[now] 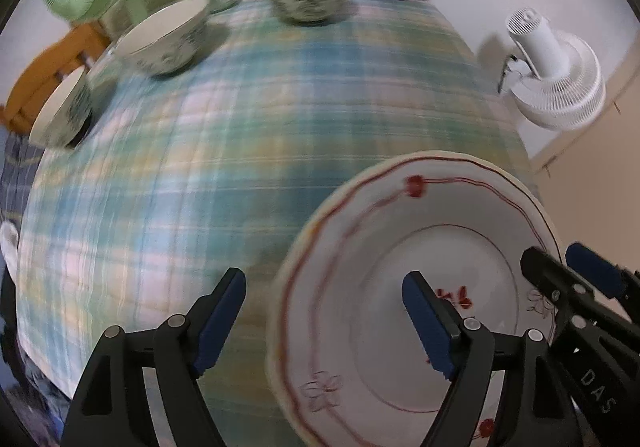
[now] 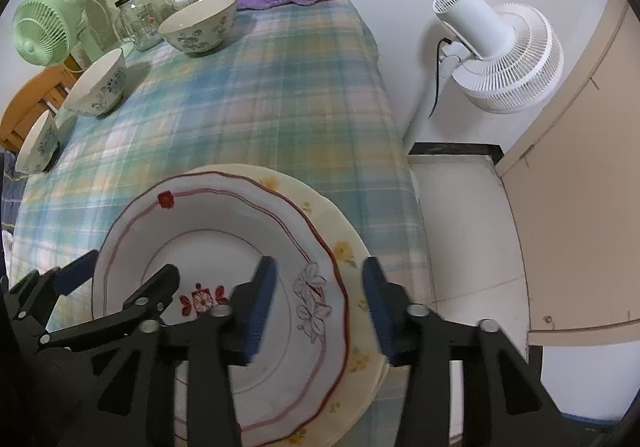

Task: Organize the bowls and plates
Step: 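Lower the red-rimmed plate onto the stack and open both grippers, then move both grippers to the dark grey plate by the green fan and grasp its rim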

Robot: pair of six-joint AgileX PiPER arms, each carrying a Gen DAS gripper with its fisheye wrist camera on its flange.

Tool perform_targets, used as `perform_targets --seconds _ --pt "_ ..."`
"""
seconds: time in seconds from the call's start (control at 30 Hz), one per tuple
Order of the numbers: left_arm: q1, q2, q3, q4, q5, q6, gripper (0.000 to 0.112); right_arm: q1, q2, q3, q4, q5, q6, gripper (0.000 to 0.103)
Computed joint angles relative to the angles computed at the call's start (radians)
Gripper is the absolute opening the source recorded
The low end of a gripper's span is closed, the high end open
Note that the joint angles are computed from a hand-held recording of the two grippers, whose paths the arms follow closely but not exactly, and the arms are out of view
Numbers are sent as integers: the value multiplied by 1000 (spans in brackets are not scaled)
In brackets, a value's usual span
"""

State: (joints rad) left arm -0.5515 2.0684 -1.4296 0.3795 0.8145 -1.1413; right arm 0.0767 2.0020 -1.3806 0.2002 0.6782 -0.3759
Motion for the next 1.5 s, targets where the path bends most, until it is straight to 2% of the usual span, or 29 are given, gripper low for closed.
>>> perform_targets --seconds 0.07,0.17,0.27,0.33,0.47,0.77,0.93,1.03,1.13,1.27,1.4,1.5 --pt "8 -30 48 15 -17 -26 82 24 -4 1 -12 3 22 56" --pt "39 -91 144 13 -86 -34 84 56 -18 9 -21 -8 40 61" --pt "98 -161 245 -72 -203 70 86 104 -47 37 -94 -46 152 61" --pt "114 -197 278 -62 -225 109 87 135 -65 51 -163 -59 243 64" --pt "176 -296 361 -107 -277 263 88 197 -106 66 -277 -39 449 73" --pt "422 -497 547 -261 -358 640 89 438 -153 52 -448 4 835 74" --pt "611 -574 612 -451 -378 982 87 580 -133 -7 -551 33 1028 74" --pt "731 -592 615 -569 -355 1187 87 652 -103 -71 -568 68 1108 74" --pt "830 -591 603 -607 -334 1290 84 699 -49 -167 -520 108 1115 74" --pt "972 -561 562 -725 -292 1472 82 751 34 -313 -498 152 1109 73" --pt "1056 -502 495 -766 -291 1550 81 796 170 -559 -504 271 1123 72" --pt "1103 -436 428 -772 -305 1565 77 811 286 -768 -453 337 1100 72"
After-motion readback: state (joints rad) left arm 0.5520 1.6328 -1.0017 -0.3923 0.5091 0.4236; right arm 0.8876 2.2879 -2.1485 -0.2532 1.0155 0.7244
